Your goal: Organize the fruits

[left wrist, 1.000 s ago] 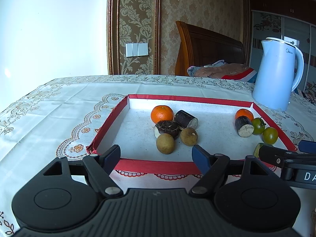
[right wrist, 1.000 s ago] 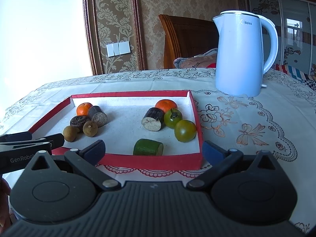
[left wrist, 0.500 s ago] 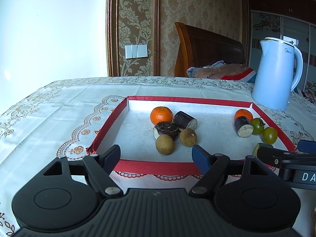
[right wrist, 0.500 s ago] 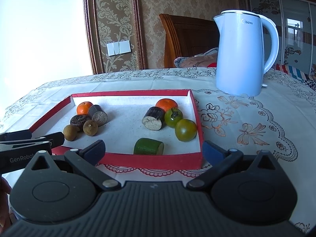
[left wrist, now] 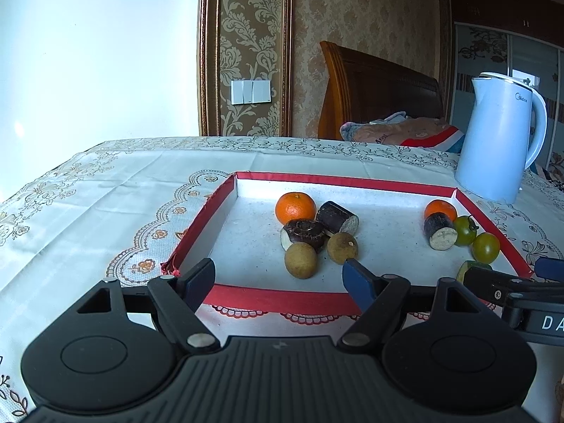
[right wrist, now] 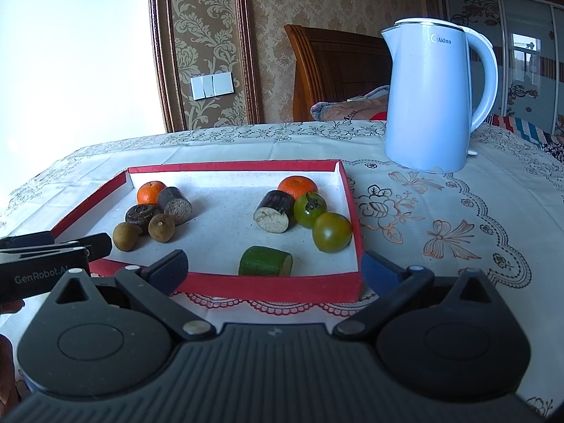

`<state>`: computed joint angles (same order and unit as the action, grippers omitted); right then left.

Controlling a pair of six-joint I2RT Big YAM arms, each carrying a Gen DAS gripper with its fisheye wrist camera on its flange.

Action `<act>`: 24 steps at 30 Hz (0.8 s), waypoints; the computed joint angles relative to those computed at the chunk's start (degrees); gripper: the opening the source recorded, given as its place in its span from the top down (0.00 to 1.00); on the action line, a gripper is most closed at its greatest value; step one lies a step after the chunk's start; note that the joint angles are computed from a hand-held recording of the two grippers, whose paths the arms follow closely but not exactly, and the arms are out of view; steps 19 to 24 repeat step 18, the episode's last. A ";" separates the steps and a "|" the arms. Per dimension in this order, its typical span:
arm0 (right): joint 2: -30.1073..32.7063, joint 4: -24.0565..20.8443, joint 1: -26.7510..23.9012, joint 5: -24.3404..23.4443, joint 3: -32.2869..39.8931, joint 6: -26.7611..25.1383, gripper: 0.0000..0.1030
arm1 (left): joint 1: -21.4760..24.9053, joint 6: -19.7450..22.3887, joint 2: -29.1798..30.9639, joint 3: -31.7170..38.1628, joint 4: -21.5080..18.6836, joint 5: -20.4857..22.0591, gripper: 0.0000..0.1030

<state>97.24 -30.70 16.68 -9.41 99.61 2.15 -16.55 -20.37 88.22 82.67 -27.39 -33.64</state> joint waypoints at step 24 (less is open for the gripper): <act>-0.44 0.44 -0.08 -0.10 -0.44 -0.44 0.00 | -0.77 5.44 -1.63 -2.81 5.36 -2.25 0.23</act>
